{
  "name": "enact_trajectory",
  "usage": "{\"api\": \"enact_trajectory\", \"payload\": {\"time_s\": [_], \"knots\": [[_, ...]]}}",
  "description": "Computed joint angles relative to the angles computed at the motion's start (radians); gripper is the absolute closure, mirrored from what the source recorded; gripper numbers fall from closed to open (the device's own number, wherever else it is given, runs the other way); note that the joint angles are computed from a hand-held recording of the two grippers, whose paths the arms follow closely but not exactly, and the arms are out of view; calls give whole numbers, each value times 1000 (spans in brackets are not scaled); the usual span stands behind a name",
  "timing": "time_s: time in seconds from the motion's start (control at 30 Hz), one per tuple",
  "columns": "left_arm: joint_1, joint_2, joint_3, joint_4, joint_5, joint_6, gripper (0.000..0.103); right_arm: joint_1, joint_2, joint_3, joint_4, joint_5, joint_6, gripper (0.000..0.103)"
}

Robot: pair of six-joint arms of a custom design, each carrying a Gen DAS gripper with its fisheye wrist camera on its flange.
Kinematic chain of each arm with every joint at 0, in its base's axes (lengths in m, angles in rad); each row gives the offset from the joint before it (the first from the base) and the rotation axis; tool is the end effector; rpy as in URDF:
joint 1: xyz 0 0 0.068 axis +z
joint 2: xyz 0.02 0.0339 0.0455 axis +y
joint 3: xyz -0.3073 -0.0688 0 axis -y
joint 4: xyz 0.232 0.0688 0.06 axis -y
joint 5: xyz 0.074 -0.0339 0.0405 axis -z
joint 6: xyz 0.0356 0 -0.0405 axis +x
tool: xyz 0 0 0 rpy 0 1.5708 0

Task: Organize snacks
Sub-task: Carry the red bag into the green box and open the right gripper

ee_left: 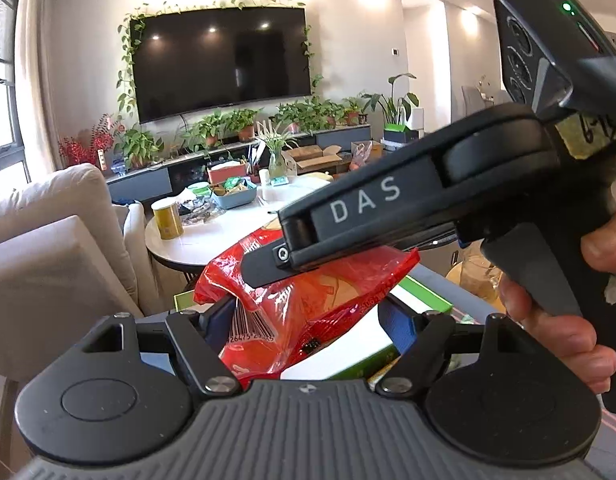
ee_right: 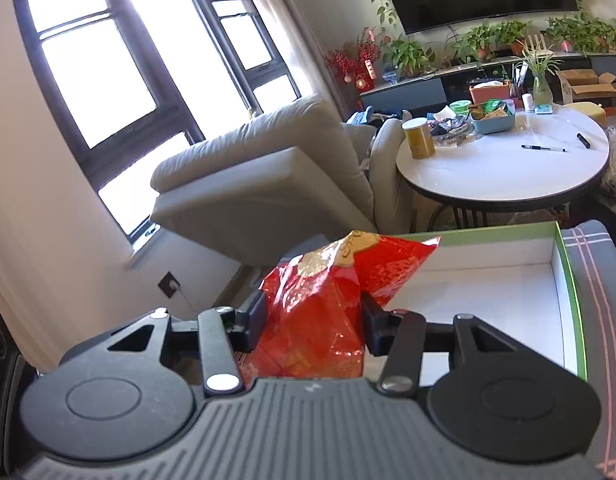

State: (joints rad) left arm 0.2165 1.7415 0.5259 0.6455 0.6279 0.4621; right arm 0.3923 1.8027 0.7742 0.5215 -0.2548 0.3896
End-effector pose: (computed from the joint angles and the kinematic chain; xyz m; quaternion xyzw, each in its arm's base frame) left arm 0.2933 0.0431 0.1642 0.2493 0.8101 -0.1037 0.5205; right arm 0.3260 0.1446 0.1922 -0.0656 0.8548 0.2929 0.4234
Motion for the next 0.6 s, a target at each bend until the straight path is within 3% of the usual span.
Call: {"api": "enact_trajectory", "payload": {"time_s": [0.6], "knots": [[-36,283,243,-120,-96,42,30,-56,296,213,-24,-93,49,12]]}}
